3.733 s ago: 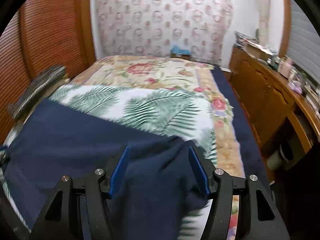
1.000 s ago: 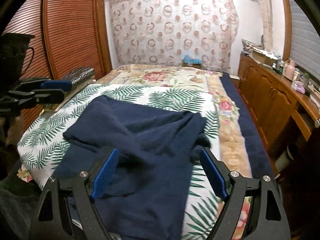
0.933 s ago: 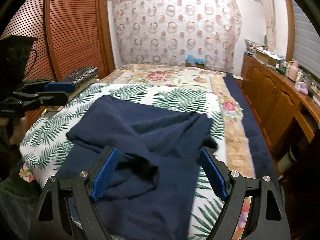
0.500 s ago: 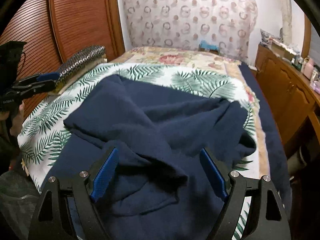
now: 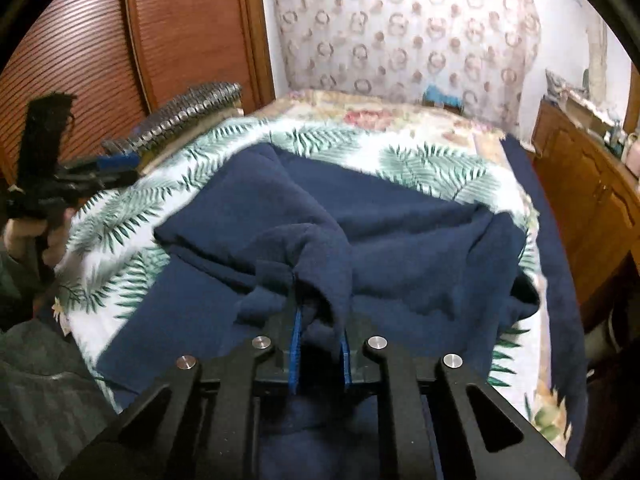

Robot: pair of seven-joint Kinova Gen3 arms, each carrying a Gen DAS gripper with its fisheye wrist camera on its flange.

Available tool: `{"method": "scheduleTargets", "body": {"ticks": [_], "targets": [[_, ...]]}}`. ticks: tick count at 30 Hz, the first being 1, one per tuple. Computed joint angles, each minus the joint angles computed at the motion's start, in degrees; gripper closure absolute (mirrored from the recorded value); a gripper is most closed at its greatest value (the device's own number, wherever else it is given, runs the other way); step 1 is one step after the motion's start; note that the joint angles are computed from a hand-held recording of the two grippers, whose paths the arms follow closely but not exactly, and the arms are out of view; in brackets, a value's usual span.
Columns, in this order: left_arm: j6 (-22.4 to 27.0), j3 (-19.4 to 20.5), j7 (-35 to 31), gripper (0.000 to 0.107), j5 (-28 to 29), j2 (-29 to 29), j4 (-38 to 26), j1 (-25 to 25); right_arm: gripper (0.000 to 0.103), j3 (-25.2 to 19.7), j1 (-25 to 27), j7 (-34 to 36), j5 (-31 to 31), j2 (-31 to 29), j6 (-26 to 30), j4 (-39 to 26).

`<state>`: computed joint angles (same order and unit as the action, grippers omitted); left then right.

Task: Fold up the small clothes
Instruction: 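Grasp the folded shirt edge with the right tool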

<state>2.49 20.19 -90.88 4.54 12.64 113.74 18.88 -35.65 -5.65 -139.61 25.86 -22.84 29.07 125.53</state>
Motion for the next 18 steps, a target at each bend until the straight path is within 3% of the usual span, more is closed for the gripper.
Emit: {"method": "scheduleTargets", "body": {"ticks": [6, 11, 18], "targets": [[-1.2, 0.5, 0.5, 0.033, -0.3, -0.9, 1.1, -0.1, 0.089, 0.2, -1.2, 2.0, -3.6, -6.7, 2.8, -0.9], [-1.5, 1.2, 1.0, 0.033, -0.8, -1.4, 1.3, 0.2, 0.089, -2.3, 1.4, 4.6, -7.1, -11.4, 8.4, -1.9], [-1.4, -3.0, 1.8, 0.033, -1.7, -1.6, 0.8, 5.2, 0.089, -2.5, 2.8, 7.1, -12.8, -12.9, 14.4, -1.2]]}}
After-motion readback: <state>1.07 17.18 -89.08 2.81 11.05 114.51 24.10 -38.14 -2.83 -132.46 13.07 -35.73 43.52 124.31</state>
